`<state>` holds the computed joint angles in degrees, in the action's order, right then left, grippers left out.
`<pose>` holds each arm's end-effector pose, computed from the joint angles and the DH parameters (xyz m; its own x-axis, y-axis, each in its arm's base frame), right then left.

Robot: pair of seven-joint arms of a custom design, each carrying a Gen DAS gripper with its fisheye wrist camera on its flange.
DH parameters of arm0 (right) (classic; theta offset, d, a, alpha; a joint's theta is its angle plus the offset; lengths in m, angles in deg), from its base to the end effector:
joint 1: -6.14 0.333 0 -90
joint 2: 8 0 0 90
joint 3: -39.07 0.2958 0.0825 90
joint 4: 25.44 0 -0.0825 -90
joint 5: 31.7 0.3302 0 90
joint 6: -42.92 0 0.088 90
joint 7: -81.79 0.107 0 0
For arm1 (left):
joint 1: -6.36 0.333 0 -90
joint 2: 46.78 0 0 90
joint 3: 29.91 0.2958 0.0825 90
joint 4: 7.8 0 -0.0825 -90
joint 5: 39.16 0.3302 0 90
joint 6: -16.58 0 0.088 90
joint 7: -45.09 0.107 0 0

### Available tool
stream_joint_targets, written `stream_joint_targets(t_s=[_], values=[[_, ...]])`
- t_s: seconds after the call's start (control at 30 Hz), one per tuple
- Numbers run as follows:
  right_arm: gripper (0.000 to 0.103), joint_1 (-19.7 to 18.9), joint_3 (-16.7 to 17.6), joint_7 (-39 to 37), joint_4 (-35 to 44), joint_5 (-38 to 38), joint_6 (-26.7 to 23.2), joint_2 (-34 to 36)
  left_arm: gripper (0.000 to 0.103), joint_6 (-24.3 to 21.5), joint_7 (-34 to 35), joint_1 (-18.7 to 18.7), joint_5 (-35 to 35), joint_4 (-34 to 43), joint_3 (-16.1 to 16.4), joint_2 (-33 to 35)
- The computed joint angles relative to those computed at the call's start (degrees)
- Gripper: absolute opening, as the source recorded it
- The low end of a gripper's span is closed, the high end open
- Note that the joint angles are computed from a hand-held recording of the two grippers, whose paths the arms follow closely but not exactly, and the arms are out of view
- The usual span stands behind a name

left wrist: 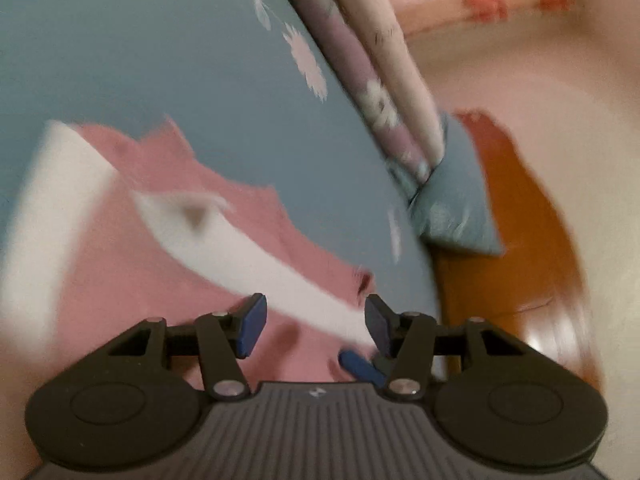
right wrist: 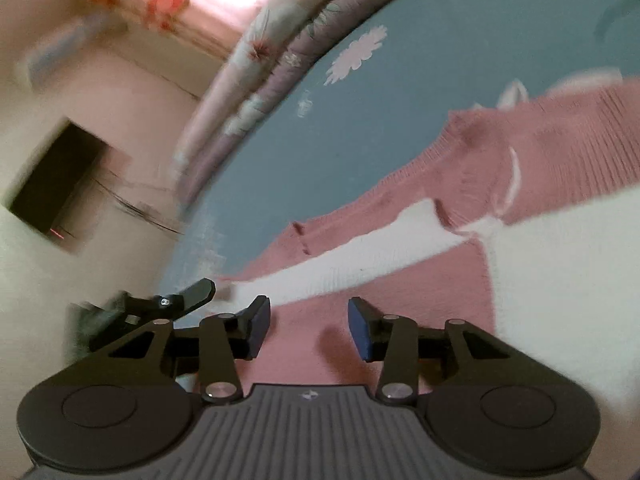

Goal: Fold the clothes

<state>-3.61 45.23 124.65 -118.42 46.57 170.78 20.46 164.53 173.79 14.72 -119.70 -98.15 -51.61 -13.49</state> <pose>0.6504 -0.0217 0.3792 0.1549 -0.5508 -0.8201 -0.8522 0.3455 -0.3929 0.6612 -0.0921 0.3649 -0.0086 -0.4902 0.8716 -0.8305 -0.4819 -0.2793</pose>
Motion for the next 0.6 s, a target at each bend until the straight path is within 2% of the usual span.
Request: stream_joint_targets(t_s=[0.07,0.1,0.13,0.23,0.27,0.3,0.37,0.4,0.43,0.47,0.53,0.6], values=[[0.049,-2.4,-0.3,-0.3,0.2,1.1,-3.2,0.3,0.052,-0.8,1.7,1.8,-2.4,0.0,-0.1,0.4],[0.049,-3.1,-0.9,-0.1,0.1,1.0,-3.6,0.0,0.052,-3.7,2.1,3.3,-3.6,0.1,-0.4,0.9],[0.049,-3.3,-1.6,0.6,-0.2,0.3,-2.9,-0.5,0.047,-3.6,1.6,3.0,-3.3,0.0,0.2,0.7],[0.058,-4.3,-3.5,2.3,-0.8,-1.6,-0.9,-2.0,0.045,1.4,-4.7,-1.3,6.9,-0.5,3.7,-1.4],[0.059,-4.8,-3.9,4.1,-0.4,-2.4,-1.1,-2.0,0.049,2.8,-7.8,-2.5,11.6,-0.6,4.7,-2.0],[0.060,-5.3,-4.4,5.9,0.0,-3.3,-1.4,-2.0,0.049,2.7,-13.9,-4.3,18.1,0.0,6.8,-2.1],[0.064,-3.8,-5.3,9.3,-0.2,-7.6,2.1,-3.5,0.063,0.4,-19.6,-4.7,23.7,1.9,7.4,-1.8],[0.072,-2.9,-5.7,10.5,-0.4,-10.1,3.7,-4.3,0.064,0.0,-23.1,-6.0,28.1,2.6,8.4,-2.3],[0.079,-1.6,-5.7,10.9,-1.0,-12.5,5.8,-5.7,0.069,-0.6,-26.4,-7.2,32.5,3.4,9.5,-2.8],[0.081,-1.1,-5.1,9.1,-2.4,-13.1,6.9,-7.6,0.074,-0.4,-26.5,-7.8,35.1,4.0,9.3,-3.2],[0.086,-0.5,-3.6,5.5,-1.8,-13.1,4.1,-8.4,0.079,-2.3,-24.7,-7.5,37.8,7.4,7.0,-2.2],[0.088,1.2,-3.0,3.9,-0.1,-15.0,1.5,-8.0,0.080,-5.7,-26.4,-8.4,41.8,13.8,5.7,1.7]])
